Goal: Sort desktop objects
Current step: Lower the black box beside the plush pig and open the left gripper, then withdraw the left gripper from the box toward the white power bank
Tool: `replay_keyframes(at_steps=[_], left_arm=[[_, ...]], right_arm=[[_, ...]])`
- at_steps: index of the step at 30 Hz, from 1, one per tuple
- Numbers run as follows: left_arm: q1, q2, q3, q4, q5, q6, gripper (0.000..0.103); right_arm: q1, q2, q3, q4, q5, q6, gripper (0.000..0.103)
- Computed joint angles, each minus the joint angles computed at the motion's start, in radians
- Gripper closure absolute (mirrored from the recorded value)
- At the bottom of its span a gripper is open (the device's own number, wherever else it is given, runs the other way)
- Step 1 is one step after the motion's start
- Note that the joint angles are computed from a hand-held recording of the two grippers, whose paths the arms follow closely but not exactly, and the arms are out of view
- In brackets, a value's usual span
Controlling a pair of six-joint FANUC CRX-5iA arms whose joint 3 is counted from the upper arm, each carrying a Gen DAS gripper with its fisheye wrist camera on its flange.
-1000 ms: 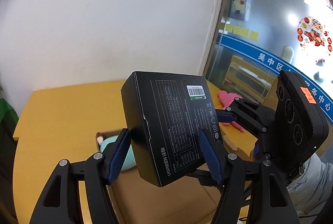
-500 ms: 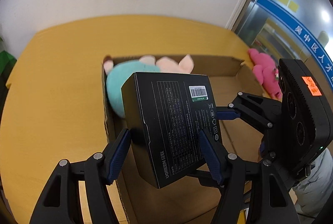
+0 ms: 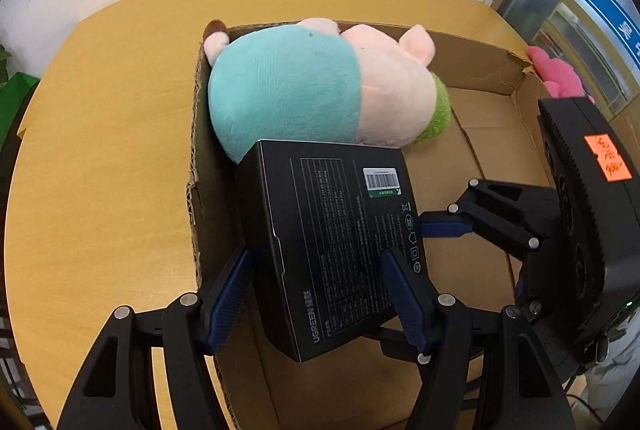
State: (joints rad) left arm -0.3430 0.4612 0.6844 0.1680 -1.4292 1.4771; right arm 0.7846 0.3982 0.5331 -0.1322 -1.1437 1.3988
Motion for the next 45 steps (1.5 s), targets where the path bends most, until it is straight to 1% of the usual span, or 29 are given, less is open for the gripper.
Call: replay_keyframes(at_steps=[2, 5, 10, 11, 12, 15, 19, 21, 24, 26, 27, 29, 30, 31, 32, 34, 36, 38, 39, 41, 42, 43, 45], left_arm=[[-0.005, 0.006, 0.012, -0.012, -0.008, 0.010, 0.033], [-0.016, 0.023, 0.046, -0.031, -0.029, 0.030, 0.033], [-0.013, 0.021, 0.044, -0.032, -0.026, 0.048, 0.034], [-0.014, 0.020, 0.047, -0.036, -0.025, 0.048, 0.034], [-0.018, 0.018, 0.047, -0.039, -0.022, 0.046, 0.034], [-0.024, 0.009, 0.056, -0.065, -0.012, 0.050, 0.033], [-0.023, -0.044, 0.018, -0.099, 0.037, 0.062, 0.033], [-0.018, -0.079, -0.014, -0.102, 0.071, 0.069, 0.033], [-0.015, -0.145, -0.082, -0.108, 0.145, 0.078, 0.033], [-0.017, -0.214, -0.156, -0.116, 0.219, 0.084, 0.033], [-0.017, -0.257, -0.208, -0.114, 0.270, 0.084, 0.033], [-0.039, -0.332, -0.294, -0.126, 0.365, 0.093, 0.032], [-0.059, -0.348, -0.313, -0.138, 0.398, 0.107, 0.028], [-0.077, -0.372, -0.342, -0.149, 0.434, 0.118, 0.021], [-0.094, -0.388, -0.360, -0.164, 0.457, 0.132, 0.019], [-0.126, -0.426, -0.403, -0.196, 0.503, 0.158, 0.016], [-0.148, -0.444, -0.427, -0.219, 0.522, 0.176, 0.016], [-0.146, -0.457, -0.461, -0.185, 0.531, 0.157, 0.016], [-0.142, -0.467, -0.489, -0.161, 0.540, 0.148, 0.016], [-0.125, -0.492, -0.558, -0.099, 0.557, 0.127, 0.016], [-0.120, -0.507, -0.592, -0.078, 0.554, 0.128, 0.016], [-0.121, -0.516, -0.613, -0.075, 0.554, 0.135, 0.016], [-0.136, -0.530, -0.635, -0.119, 0.551, 0.181, 0.016]], right_arm=[[-0.009, 0.002, -0.001, -0.025, 0.003, -0.002, 0.034], [-0.009, -0.004, -0.016, -0.030, 0.006, 0.004, 0.039], [-0.005, -0.014, -0.045, -0.025, 0.022, -0.007, 0.039], [-0.011, -0.013, -0.039, -0.042, 0.014, 0.025, 0.039], [-0.011, -0.014, -0.041, -0.041, 0.015, 0.022, 0.039], [-0.006, -0.031, -0.067, -0.012, 0.018, -0.001, 0.039], [0.004, -0.055, -0.089, 0.015, 0.022, -0.021, 0.039], [0.024, -0.063, -0.097, 0.066, 0.026, -0.042, 0.039], [0.051, -0.127, -0.166, 0.154, 0.065, -0.096, 0.039], [0.102, -0.196, -0.269, 0.327, 0.131, -0.204, 0.037], [0.133, -0.244, -0.337, 0.434, 0.166, -0.280, 0.036], [0.171, -0.328, -0.442, 0.552, 0.228, -0.392, 0.023], [0.186, -0.363, -0.483, 0.595, 0.250, -0.443, 0.021], [0.199, -0.416, -0.541, 0.640, 0.268, -0.500, 0.021], [0.218, -0.435, -0.567, 0.686, 0.268, -0.561, 0.021], [0.245, -0.484, -0.627, 0.760, 0.243, -0.666, 0.021], [0.277, -0.514, -0.670, 0.808, 0.203, -0.756, 0.021], [0.308, -0.557, -0.734, 0.864, 0.173, -0.845, 0.021], [0.302, -0.545, -0.729, 0.882, 0.173, -0.860, 0.021], [0.345, -0.589, -0.814, 0.987, 0.122, -0.975, 0.022], [0.363, -0.616, -0.856, 1.023, 0.098, -1.018, 0.022], [0.374, -0.632, -0.883, 1.038, 0.074, -1.055, 0.023], [0.386, -0.668, -0.924, 1.026, 0.032, -1.128, 0.024]])
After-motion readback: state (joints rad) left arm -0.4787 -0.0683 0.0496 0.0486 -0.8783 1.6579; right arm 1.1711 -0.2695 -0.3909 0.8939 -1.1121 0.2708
